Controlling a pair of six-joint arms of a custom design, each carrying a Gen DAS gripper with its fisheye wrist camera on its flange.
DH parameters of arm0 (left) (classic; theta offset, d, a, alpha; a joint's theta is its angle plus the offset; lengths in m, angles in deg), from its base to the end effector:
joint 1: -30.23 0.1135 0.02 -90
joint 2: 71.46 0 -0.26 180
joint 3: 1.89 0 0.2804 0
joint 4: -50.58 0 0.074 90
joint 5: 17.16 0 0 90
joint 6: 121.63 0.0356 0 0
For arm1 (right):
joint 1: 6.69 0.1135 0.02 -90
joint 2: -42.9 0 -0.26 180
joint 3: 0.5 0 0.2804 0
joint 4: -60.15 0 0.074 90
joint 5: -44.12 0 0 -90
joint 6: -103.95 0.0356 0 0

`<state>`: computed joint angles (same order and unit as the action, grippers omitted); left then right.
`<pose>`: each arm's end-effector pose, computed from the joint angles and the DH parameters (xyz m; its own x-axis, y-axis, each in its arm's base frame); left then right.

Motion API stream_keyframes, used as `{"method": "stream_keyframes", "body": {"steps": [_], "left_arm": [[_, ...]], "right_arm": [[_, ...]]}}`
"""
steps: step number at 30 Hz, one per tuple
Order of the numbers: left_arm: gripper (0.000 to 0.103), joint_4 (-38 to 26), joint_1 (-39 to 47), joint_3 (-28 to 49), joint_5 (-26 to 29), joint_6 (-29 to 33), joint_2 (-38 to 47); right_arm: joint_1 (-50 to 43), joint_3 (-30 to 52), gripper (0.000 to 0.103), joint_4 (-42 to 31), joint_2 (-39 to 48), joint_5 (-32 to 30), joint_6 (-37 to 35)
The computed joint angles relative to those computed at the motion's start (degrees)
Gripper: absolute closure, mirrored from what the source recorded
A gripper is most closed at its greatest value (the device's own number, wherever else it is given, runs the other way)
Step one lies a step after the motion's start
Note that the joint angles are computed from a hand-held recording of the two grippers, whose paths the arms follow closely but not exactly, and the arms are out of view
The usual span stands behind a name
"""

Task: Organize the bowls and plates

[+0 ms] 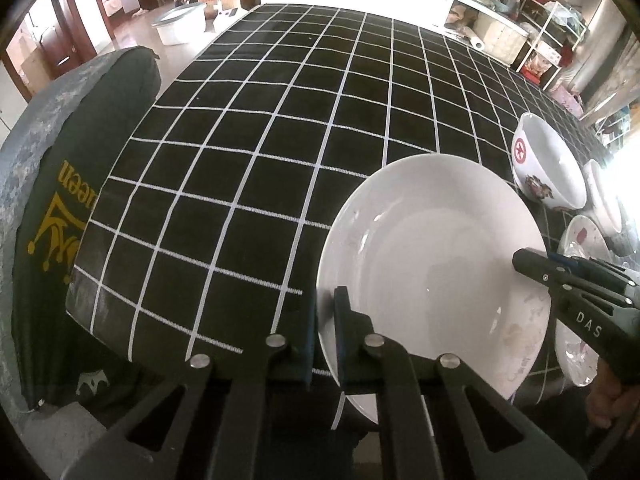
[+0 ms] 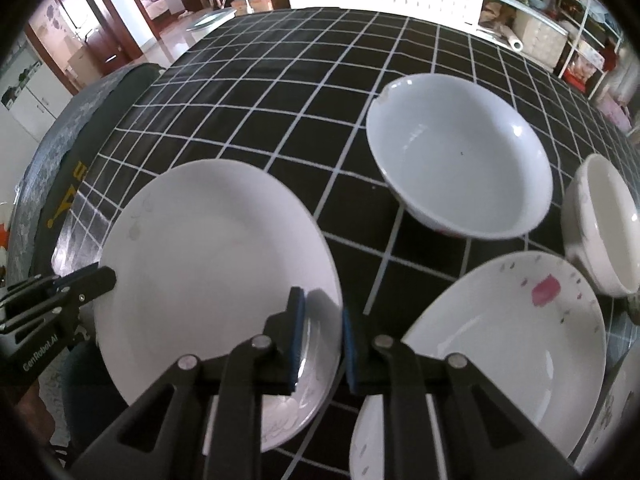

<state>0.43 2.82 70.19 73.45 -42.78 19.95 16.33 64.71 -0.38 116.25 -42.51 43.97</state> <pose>0.2923 -0.1520 0.1780 -0.9054 0.2517 -0.3420 0.2941 0.9526 -0.0776 0.2428 0.1009 0.2209 -0.9278 0.1484 -0.3423 0.1080 0.9850 0.1346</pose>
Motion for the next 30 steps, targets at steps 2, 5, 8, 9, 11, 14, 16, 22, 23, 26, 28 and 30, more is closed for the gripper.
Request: {"method": "stream_keyframes", "body": {"steps": [2, 5, 8, 9, 11, 14, 16, 22, 23, 26, 28, 30], "left_arm": [[0.096, 0.05, 0.01, -0.38, -0.28, -0.36, -0.09], [0.096, 0.13, 0.15, -0.75, -0.53, -0.73, 0.11], [0.097, 1.03, 0.21, -1.21, -0.35, -0.94, -0.38], [0.098, 1.32, 0.21, -1.20, -0.58, -0.78, -0.47], [0.098, 2.11, 0.37, -1.87, -1.02, -1.00, -1.46], [0.098, 3.69, 1.65, -4.04, 0.04, -1.25, -5.48], [0.098, 3.78, 1.94, -4.81, 0.39, -1.41, -8.53], [0.098, 1.93, -2.71, -5.83, -2.74, -0.99, -16.71], [0.098, 2.09, -4.16, -6.17, -3.12, -0.94, -18.05], [0.098, 2.33, -10.10, -6.38, -5.98, -2.32, -20.74], [0.098, 1.65, -13.92, -6.16, -8.20, -4.18, -21.66], [0.098, 1.08, -17.55, -5.42, -8.16, -4.46, -21.83]], "right_arm": [[0.44, 0.07, 0.082, -0.08, -0.02, -0.14, 0.61], [0.99, 0.40, 0.082, -0.01, 0.89, -0.50, 1.01], [1.09, 0.41, 0.082, 0.37, 1.58, -0.43, 1.32], [1.39, 0.35, 0.082, 0.41, 1.53, 0.18, 1.58], [1.80, 0.30, 0.082, -0.23, 0.15, 2.40, 1.81], [1.18, 0.75, 0.082, -1.97, -3.15, 2.94, 1.56], [1.01, 0.83, 0.082, -3.42, -5.83, 3.84, 1.57], [2.08, 0.28, 0.082, -8.75, -14.70, 7.42, 3.86], [2.59, 0.06, 0.082, -9.94, -16.48, 8.00, 4.56], [4.84, -0.77, 0.082, -12.66, -20.35, 10.36, 7.28], [6.14, -1.12, 0.082, -15.35, -23.71, 11.96, 9.10], [6.71, -1.38, 0.082, -18.33, -27.34, 13.02, 10.34]]}}
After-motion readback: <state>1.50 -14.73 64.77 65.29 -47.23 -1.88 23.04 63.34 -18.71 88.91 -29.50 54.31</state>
